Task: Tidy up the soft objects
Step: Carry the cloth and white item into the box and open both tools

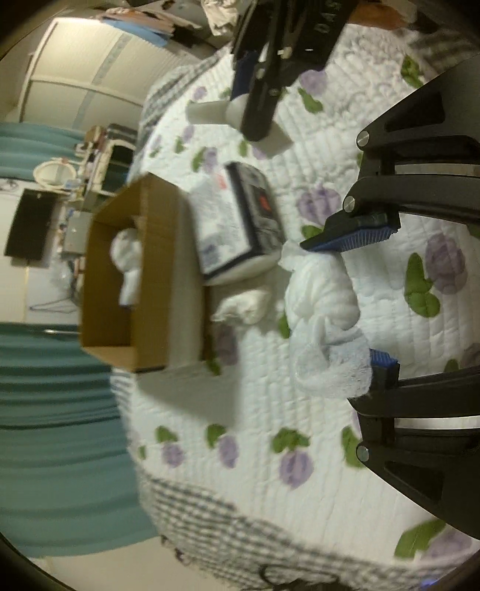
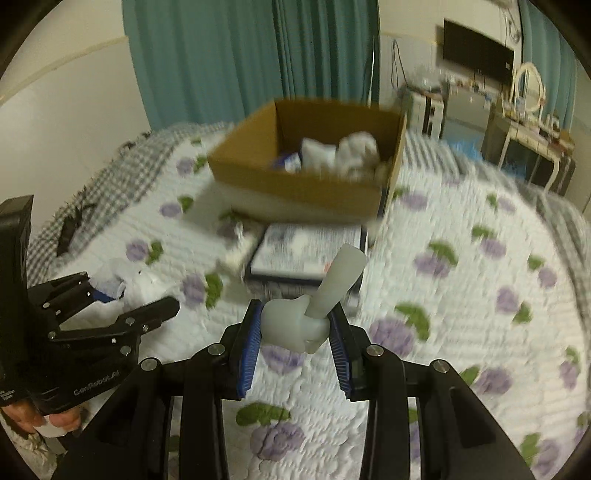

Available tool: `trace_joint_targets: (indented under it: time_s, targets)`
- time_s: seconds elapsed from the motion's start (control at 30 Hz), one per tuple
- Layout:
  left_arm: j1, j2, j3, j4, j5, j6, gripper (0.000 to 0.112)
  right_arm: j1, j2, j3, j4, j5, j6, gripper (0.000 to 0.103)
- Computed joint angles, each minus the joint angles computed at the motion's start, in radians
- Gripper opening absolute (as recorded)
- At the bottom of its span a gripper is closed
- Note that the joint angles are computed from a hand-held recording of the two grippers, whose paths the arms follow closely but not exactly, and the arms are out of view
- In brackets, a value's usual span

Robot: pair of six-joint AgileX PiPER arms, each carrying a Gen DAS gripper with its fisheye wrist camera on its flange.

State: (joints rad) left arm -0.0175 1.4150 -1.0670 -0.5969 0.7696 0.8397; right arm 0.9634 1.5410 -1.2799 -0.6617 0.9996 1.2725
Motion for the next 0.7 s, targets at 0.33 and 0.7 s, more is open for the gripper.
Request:
trace_joint_targets:
  time_s: [0.33, 0.7]
  targets:
    - [-0.027, 0.088, -0.314, 0.018, 0.047, -0.119, 0.044, -0.135, 0.038, -0.338, -0.033, 0.073, -0.308, 0.035]
    - [-0.150, 0.469, -0.939, 0.204, 0.084, -0.355, 0.044, -0.420, 0.314, -0.806, 0.133, 0.063, -0.694, 0.035]
